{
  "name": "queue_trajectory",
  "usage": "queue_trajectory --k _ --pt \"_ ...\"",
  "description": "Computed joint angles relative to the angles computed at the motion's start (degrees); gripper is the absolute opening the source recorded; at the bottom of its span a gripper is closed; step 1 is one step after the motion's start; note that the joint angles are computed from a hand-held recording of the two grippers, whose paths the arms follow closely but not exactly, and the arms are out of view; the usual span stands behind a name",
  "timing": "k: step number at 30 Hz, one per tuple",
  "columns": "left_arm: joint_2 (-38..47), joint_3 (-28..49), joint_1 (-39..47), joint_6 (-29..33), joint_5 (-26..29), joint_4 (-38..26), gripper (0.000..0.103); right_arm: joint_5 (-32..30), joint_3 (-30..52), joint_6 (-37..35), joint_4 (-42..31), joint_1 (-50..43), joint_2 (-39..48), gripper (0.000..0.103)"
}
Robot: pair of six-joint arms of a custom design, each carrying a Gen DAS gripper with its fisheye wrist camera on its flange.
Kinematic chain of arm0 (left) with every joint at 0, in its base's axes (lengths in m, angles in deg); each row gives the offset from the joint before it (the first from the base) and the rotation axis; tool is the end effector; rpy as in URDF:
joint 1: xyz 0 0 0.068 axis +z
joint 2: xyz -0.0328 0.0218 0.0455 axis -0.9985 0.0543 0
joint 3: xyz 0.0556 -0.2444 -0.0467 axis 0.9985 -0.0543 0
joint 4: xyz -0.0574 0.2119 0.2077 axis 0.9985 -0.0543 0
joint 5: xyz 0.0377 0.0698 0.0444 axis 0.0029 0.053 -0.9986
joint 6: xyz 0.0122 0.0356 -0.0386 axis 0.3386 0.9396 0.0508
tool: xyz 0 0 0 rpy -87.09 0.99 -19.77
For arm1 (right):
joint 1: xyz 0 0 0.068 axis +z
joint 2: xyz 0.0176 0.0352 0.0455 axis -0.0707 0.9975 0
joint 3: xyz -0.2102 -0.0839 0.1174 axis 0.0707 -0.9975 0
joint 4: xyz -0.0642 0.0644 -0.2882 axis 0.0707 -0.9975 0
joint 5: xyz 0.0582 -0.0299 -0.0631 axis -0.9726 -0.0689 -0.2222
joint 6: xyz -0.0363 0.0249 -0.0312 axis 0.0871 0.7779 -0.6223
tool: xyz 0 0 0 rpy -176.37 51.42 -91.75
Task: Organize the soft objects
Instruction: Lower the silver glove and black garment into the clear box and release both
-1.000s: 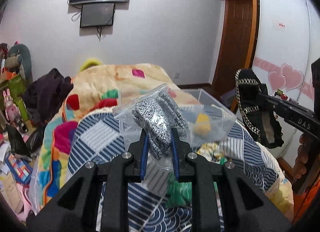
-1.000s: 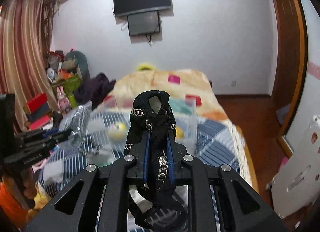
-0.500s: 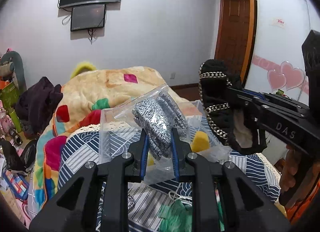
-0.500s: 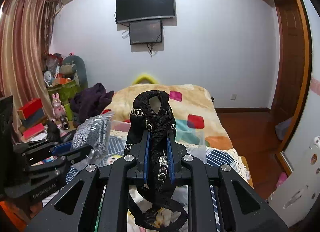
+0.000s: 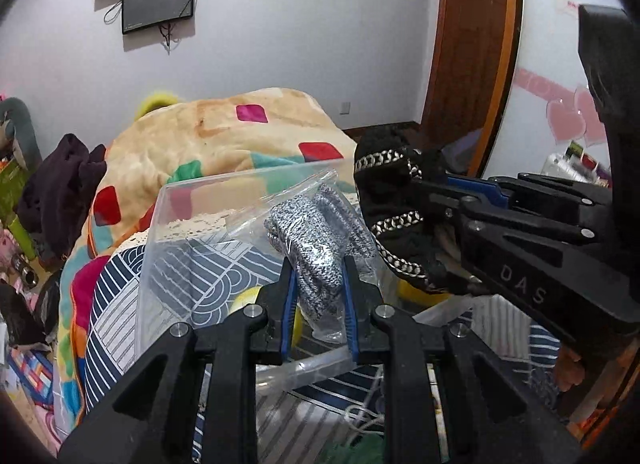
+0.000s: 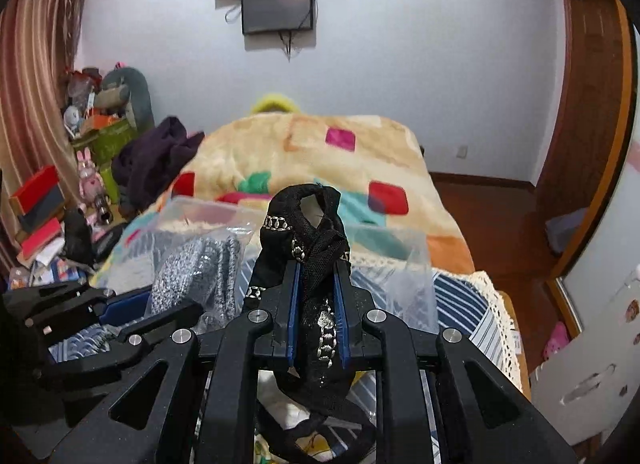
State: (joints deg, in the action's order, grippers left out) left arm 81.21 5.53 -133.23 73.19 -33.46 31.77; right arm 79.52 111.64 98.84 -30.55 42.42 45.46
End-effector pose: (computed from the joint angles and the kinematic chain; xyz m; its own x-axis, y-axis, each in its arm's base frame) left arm 0.1950 -0.1893 0.1232 -0.5884 0.2182 -0.7785 0.3894 0.9204 -0.0363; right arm 0.1992 0.1842 0.1091 -0.5678 -0.1138 -0.8153 -0.1784 0.9839 -0.0130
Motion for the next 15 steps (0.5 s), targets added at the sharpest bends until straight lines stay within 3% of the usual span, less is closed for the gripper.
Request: queue_trajectory --k 9,15 --pt "1.1 0.4 0.8 0.9 2.2 -0.2 0.021 -5.2 1.1 -1.0 -2.8 -2.8 2.0 0.019" --pt "-1.8 -0.7 0.6 0.4 2.3 -1.8 0.023 -4.9 0.2 -1.0 -4.4 -1.9 -0.6 0.019"
